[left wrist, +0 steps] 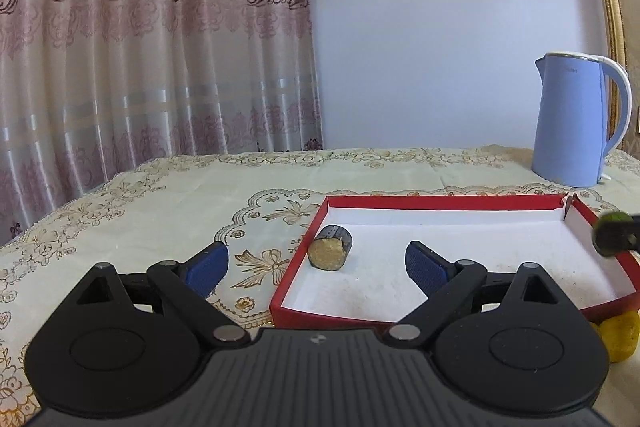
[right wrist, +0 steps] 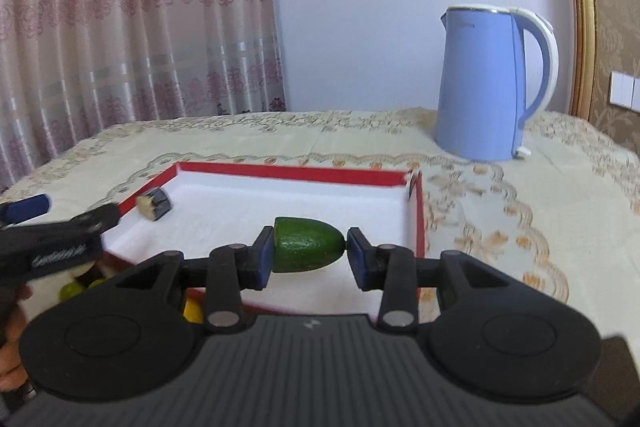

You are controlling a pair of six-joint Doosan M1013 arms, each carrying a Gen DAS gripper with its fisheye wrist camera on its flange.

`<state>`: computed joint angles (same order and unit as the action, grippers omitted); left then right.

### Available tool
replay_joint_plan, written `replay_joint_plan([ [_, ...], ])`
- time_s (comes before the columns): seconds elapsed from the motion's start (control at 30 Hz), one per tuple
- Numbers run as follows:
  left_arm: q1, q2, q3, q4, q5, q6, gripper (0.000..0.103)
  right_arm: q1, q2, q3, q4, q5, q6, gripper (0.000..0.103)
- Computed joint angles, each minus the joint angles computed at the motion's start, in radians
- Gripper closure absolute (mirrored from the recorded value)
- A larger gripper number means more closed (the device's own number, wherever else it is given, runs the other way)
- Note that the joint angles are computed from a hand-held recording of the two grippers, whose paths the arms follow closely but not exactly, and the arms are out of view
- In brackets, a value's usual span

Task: Organize fruits
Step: 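Carry the cut lime half into the red tray and open the right tool, then reach the left tool to the round green lime and close on it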

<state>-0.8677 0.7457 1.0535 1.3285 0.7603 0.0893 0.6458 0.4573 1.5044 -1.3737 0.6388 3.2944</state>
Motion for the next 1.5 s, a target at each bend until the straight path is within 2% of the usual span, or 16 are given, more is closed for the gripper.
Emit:
replay_joint_plan([
  [0.23, 0.01, -0.006, 0.004, -0.039, -0.024, 0.003, 0.007, -0.045, 0.064, -0.114, 0.129, 0.041, -0.153, 0.067],
  [0.37, 0.016, -0.01, 0.008, -0.061, -0.038, 0.0, 0.007, -0.076, 0.108, -0.184, 0.252, 0.06, -0.272, 0.066],
  [0.4, 0.016, -0.01, 0.008, -0.066, -0.038, 0.001, 0.007, -0.085, 0.119, -0.202, 0.308, 0.063, -0.316, 0.064],
  [0.43, 0.016, -0.009, 0.008, -0.067, -0.038, 0.001, 0.007, -0.089, 0.126, -0.213, 0.341, 0.073, -0.336, 0.055],
  [0.5, 0.016, -0.01, 0.009, -0.067, -0.039, 0.0, 0.007, -0.091, 0.124, -0.208, 0.365, 0.068, -0.33, 0.05],
  [0.57, 0.017, -0.01, 0.008, -0.069, -0.039, -0.001, 0.007, -0.079, 0.097, -0.167, 0.323, 0.044, -0.271, 0.045],
  [0.63, 0.018, -0.012, 0.01, -0.072, -0.042, -0.005, 0.007, -0.05, 0.057, -0.1, 0.21, 0.009, -0.167, 0.028],
  [0.7, 0.02, -0.013, 0.011, -0.069, -0.041, -0.018, 0.007, -0.011, 0.017, -0.027, 0.048, 0.007, -0.026, 0.013],
  [0.77, 0.023, -0.014, 0.012, -0.08, -0.047, -0.025, 0.007, 0.033, -0.006, 0.028, -0.09, 0.066, 0.087, 0.011],
  [0.87, 0.026, -0.014, 0.008, -0.103, -0.05, -0.015, 0.007, 0.095, -0.013, 0.08, -0.197, 0.232, 0.199, 0.006],
  [0.9, 0.026, -0.012, 0.005, -0.1, -0.045, -0.02, 0.007, 0.104, -0.012, 0.088, -0.198, 0.259, 0.224, 0.004],
  [1.03, 0.029, -0.033, 0.026, -0.114, -0.063, -0.033, 0.007, 0.094, -0.019, 0.101, -0.119, 0.202, 0.259, 0.002],
  [1.13, 0.03, -0.075, 0.092, -0.068, -0.113, -0.091, 0.007, 0.102, -0.001, 0.101, -0.159, 0.249, 0.282, 0.0],
  [1.2, 0.032, -0.095, 0.123, -0.082, -0.136, -0.069, 0.007, 0.11, 0.022, 0.08, -0.138, 0.293, 0.192, 0.0],
  [1.33, 0.035, -0.115, 0.163, -0.17, -0.179, 0.047, 0.007, 0.106, 0.032, 0.051, -0.06, 0.284, 0.082, 0.0],
  [1.5, 0.017, -0.114, 0.185, -0.157, -0.144, 0.139, 0.007, 0.099, 0.045, 0.013, 0.053, 0.307, -0.016, 0.0],
])
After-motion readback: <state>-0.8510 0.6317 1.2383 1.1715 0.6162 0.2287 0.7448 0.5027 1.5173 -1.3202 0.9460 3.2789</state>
